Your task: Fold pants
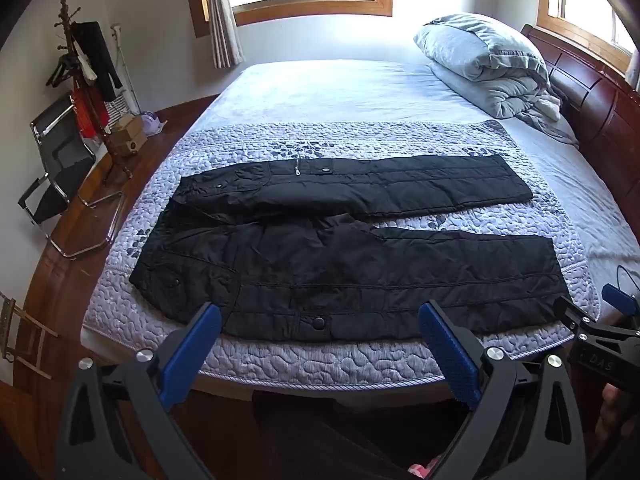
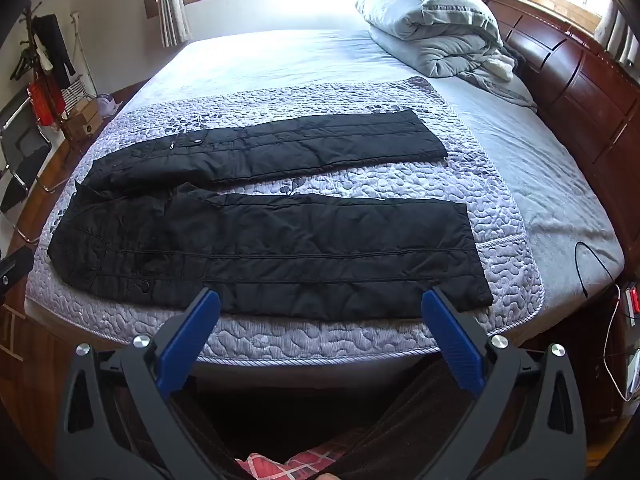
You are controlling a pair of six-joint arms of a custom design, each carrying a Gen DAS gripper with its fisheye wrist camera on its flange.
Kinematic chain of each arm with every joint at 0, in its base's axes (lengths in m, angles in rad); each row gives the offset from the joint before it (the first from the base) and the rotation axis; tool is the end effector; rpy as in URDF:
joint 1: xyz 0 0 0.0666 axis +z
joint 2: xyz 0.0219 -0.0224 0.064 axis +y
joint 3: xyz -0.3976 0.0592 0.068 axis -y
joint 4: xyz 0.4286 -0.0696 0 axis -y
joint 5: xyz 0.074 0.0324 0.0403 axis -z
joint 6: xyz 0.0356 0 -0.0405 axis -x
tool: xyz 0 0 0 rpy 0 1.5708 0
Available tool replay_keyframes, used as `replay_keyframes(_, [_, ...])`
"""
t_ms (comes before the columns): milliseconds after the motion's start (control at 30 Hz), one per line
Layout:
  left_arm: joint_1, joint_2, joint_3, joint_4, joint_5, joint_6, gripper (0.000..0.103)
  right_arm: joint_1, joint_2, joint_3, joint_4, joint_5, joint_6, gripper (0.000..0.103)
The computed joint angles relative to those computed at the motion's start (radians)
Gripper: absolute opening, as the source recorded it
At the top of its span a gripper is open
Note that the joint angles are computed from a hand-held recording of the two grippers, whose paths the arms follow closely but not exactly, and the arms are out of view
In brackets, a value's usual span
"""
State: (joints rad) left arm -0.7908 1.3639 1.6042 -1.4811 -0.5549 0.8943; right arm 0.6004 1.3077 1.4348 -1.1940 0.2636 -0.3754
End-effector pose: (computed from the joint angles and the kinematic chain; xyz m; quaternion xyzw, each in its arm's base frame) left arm 0.3342 -0.3117 0.5370 -0.0940 0.9451 0.0619 0.3068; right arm 0.3862 0.2527 0.4915 -0.0752 0.9576 0.0034 0.2780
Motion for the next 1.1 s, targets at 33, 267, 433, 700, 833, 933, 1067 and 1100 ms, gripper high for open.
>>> replay_keyframes(33, [0.0,0.001,0.001,-0.002,0.001,-0.001,0.099,0.0,-0.001,-0.002,0.004,-0.001,0.0,0.101])
replay_keyframes(267, [0.0,0.001,0.003,-0.002,0.001,0.0,0.099,-0.002,-0.001,-0.001,0.002,-0.007,-0.001,0.101])
replay_keyframes(433, [-0.004,0.0,-0.002,0.002,-0.001,0.005,0.099,-0.002,-0.001,-0.002,0.0,-0.007,-0.002,0.101])
replay_keyframes(700, [0.003,-0.009,-0.02,0.016,0.005,0.0,0.099,-0.002,-0.001,-0.004,0.001,-0.007,-0.001,0.101])
replay_keyframes(833, [0.002,-0.012,-0.023,0.014,0.003,0.003,0.099,-0.001,-0.001,-0.004,0.001,-0.005,-0.001,0.101])
replay_keyframes(933, [0.003,-0.016,-0.026,0.014,0.004,0.003,0.099,0.0,-0.001,-0.004,0.0,-0.005,-0.001,0.101])
replay_keyframes(1067, [0.002,-0.016,-0.026,0.012,0.004,0.005,0.099,0.0,-0.002,-0.005,0.001,-0.005,-0.002,0.101])
replay_keyframes(1100, [0.003,-0.016,-0.026,0.013,0.004,0.004,0.099,-0.001,-0.001,-0.004,0.0,-0.005,-0.001,0.101])
